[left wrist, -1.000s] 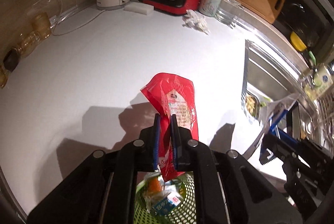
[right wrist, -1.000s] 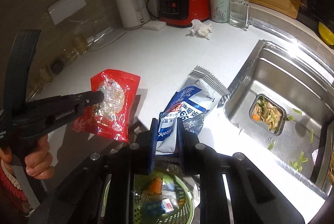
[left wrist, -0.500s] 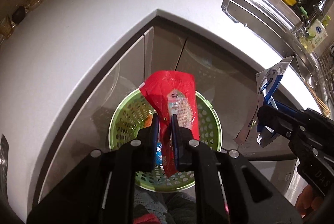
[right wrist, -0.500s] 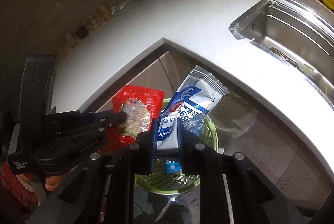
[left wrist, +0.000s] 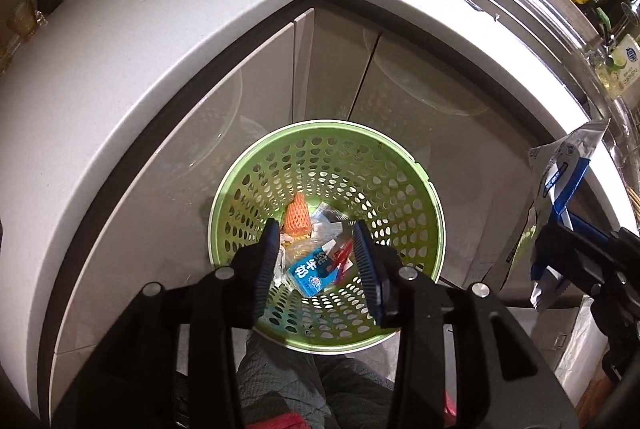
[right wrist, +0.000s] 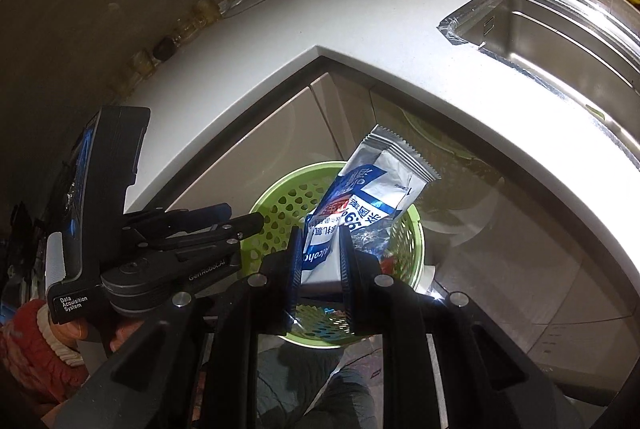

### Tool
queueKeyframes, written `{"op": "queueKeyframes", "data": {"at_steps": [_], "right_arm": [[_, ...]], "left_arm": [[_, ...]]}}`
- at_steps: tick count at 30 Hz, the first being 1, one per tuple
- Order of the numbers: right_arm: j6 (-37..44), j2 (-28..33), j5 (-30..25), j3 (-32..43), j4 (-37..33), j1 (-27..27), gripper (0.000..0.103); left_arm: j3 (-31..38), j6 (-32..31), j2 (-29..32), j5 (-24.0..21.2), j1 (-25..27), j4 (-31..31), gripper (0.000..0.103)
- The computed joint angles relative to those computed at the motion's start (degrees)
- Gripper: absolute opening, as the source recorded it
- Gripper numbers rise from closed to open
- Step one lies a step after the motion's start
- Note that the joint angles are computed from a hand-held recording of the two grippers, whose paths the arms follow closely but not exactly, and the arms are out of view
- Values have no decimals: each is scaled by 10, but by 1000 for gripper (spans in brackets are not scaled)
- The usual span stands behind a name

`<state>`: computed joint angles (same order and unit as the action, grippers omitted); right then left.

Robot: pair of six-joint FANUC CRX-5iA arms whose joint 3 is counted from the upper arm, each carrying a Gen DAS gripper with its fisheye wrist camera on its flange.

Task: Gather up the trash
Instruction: 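Carry both packets over the basket and open both tools to drop them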

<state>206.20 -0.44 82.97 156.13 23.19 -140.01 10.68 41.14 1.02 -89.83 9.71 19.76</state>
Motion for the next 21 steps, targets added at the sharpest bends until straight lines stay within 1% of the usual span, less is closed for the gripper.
{"op": "queueKeyframes", "data": {"at_steps": [2,3,5,7,12,14,15,17,21], "right_arm": [[2,0,2,-3,4,2,19],[4,-1,3,-5,6,3,19],[9,-3,5,-9,8,6,19],[16,-4,6,-12,7,5,19],[27,-5,2,-7,-2,2,19],[29,-5,-4,-1,-9,-2,19],[31,-4,-7,3,-12,-5,19],[36,-3,-18,15,-20,-11,19],[47,-7,-51,47,-49,-30,19]], "left_arm": [[2,2,-1,2,1,5,44],[3,2,-2,3,3,7,44],[6,3,-4,3,5,11,50],[8,4,-6,5,7,17,52],[11,8,-13,14,16,24,66],[16,12,-14,18,17,20,76],[15,11,-16,25,20,17,78],[11,5,-21,41,25,12,87],[10,-1,-22,55,36,-2,90]]}}
